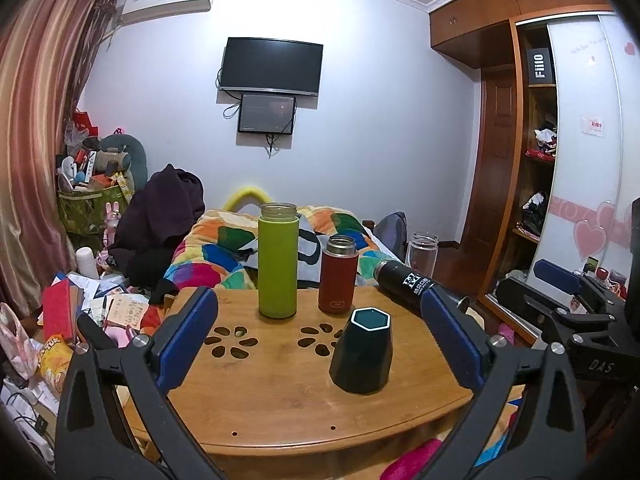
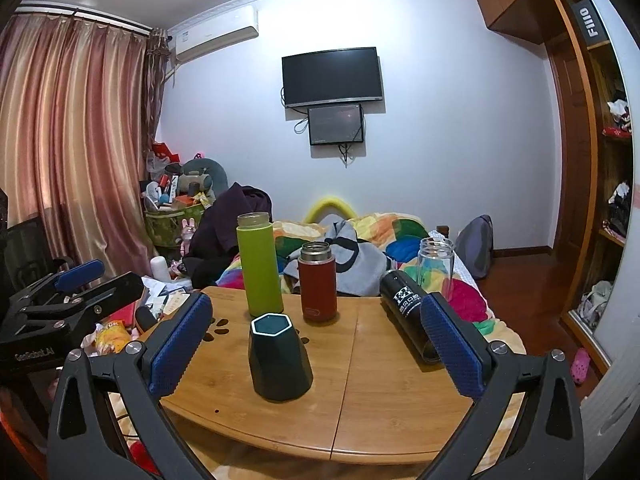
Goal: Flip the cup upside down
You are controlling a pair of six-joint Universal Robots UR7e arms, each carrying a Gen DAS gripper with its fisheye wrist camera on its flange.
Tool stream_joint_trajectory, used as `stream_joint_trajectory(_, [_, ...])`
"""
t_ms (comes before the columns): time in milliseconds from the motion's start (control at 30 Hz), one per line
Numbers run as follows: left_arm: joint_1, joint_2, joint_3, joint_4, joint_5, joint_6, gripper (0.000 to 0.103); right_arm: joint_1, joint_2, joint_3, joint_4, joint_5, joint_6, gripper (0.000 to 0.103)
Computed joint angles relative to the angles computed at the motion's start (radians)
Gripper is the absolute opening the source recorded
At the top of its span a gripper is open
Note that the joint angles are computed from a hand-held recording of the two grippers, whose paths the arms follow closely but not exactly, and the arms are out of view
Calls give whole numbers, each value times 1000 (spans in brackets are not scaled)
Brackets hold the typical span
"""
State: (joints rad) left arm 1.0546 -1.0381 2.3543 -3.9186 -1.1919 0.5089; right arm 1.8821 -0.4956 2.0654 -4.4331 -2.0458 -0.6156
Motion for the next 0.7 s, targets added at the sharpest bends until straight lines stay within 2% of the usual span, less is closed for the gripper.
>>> stream_joint_trajectory(700, [-4, 7, 3, -45, 30, 7, 103, 13, 13, -8, -20, 1, -18, 103])
